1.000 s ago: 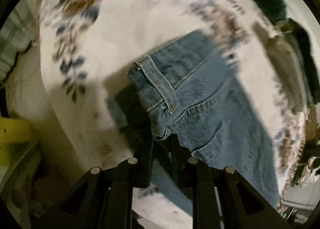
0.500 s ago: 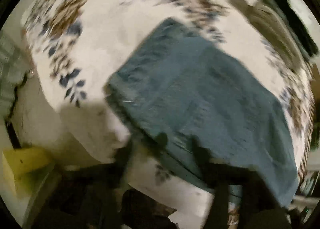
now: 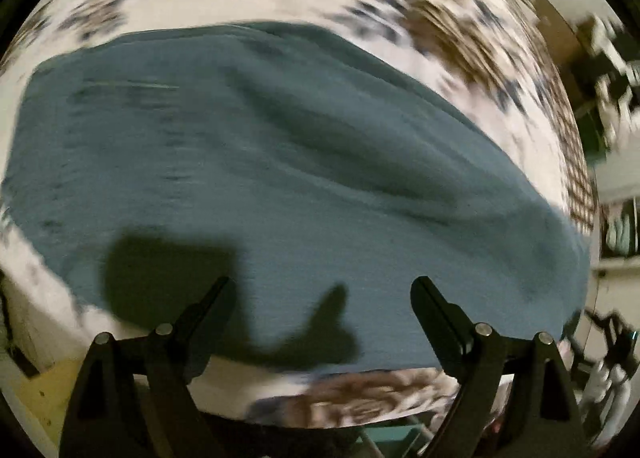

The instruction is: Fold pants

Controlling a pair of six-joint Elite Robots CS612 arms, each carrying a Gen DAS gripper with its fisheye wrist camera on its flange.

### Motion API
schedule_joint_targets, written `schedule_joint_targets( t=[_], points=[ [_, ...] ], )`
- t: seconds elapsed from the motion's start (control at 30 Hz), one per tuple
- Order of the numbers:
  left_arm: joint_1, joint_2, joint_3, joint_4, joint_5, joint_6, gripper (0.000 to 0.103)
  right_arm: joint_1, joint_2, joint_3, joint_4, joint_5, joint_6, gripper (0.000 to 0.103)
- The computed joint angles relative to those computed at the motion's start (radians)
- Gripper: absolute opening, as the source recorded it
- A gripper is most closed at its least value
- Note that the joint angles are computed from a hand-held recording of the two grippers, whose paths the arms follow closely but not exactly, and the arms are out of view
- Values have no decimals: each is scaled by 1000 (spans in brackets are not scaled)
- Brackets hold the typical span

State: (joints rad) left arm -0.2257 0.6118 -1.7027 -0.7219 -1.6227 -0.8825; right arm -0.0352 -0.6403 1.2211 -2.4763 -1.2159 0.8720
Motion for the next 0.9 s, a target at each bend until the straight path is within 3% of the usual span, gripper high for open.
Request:
schedule_joint_targets(
  t=[0.03,0.23,0.3,0.33,0.37,0.57,0.63,0.7,0.77,0.83,0.9],
  points=[
    [-9,-1,17,-5,-11,16,89,2,5,-4,-7,-7,3,39],
    [-27,2,68,23,-57,72,89,6,15,13,-52,6,10,37],
    [-27,2,81,44,-56,91,89,0,15,44,-142,30,69,24],
    [-27,1,84,48,-54,99,89,2,8,55,-172,2,82,10],
    [-26,0,84,51,-54,102,89,3,0,69,-215,-11,84,9],
    [-22,-2,96,44,-47,110,89,22,-30,84,-167,-122,-13,7],
    [-22,-2,95,51,-38,122,89,14,-6,64,-118,-89,-36,9],
    [-24,0,97,50,-33,130,91,2,5,54,-80,-55,-28,19],
    [-24,8,95,33,-41,148,102,-7,-6,77,-112,-61,-4,30],
    [-32,8,105,41,-20,170,103,-15,-19,107,-159,-39,9,41],
    [-41,7,109,55,20,174,103,-19,-19,118,-161,18,-12,41]
  ],
)
